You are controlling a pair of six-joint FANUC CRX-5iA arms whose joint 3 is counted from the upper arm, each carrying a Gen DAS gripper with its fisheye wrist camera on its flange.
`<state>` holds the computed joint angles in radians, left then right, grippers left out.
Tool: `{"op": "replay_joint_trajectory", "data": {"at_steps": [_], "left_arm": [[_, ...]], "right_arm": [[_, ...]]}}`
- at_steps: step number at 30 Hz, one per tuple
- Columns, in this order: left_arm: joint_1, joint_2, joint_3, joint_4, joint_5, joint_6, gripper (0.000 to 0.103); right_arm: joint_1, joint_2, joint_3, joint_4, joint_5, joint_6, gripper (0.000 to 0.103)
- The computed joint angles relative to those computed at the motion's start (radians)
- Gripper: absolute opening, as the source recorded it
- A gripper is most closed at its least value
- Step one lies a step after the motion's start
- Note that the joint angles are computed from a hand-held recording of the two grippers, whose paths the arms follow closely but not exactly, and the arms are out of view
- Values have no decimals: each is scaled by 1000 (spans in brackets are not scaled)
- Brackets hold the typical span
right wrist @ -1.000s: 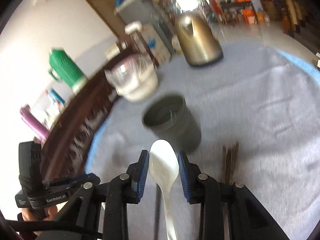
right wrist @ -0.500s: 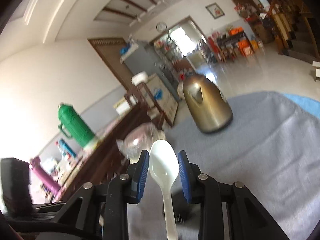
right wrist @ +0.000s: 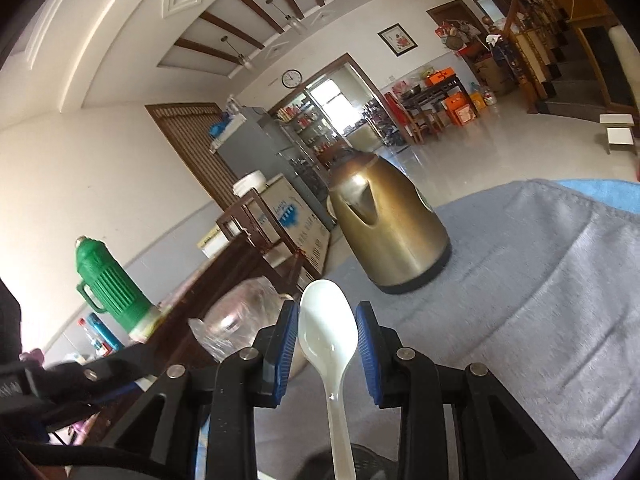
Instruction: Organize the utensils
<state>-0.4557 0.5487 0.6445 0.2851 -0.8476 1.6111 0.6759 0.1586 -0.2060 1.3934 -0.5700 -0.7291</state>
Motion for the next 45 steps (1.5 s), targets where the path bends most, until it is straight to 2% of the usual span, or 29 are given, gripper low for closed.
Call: {"op": "replay_joint_trajectory", "data": {"at_steps": [6, 10, 11, 13, 19, 25, 32, 36, 42, 45], "left_arm": [[5, -13, -55, 9, -5, -8, 25], [11, -63, -139, 28, 25, -30, 25], [14, -80, -166, 32, 34, -34, 27], [20, -113, -217, 49, 53, -42, 35], [25, -243, -394, 34, 130, -45, 41], [13, -350, -537, -81, 166, 28, 45], [-18, -399, -648, -178, 178, 112, 45], [-39, -410, -700, -168, 198, 130, 45], [-82, -405, -696, -229, 182, 177, 46], [-99, -403, -690, -260, 175, 190, 50]], "right_arm": [[24, -21, -50, -8, -22, 31, 32], [45, -42, -76, -45, -17, 68, 33], [53, -51, -84, -61, -17, 79, 33], [65, -69, -97, -85, -11, 88, 33], [97, -143, -153, -127, 11, 91, 35], [158, -271, -285, -75, -78, -7, 35], [289, -428, -439, -179, -227, 8, 35], [324, -480, -521, -205, -264, -79, 35], [306, -488, -593, -138, -203, -211, 37], [293, -479, -581, -172, -142, -163, 37]]}}
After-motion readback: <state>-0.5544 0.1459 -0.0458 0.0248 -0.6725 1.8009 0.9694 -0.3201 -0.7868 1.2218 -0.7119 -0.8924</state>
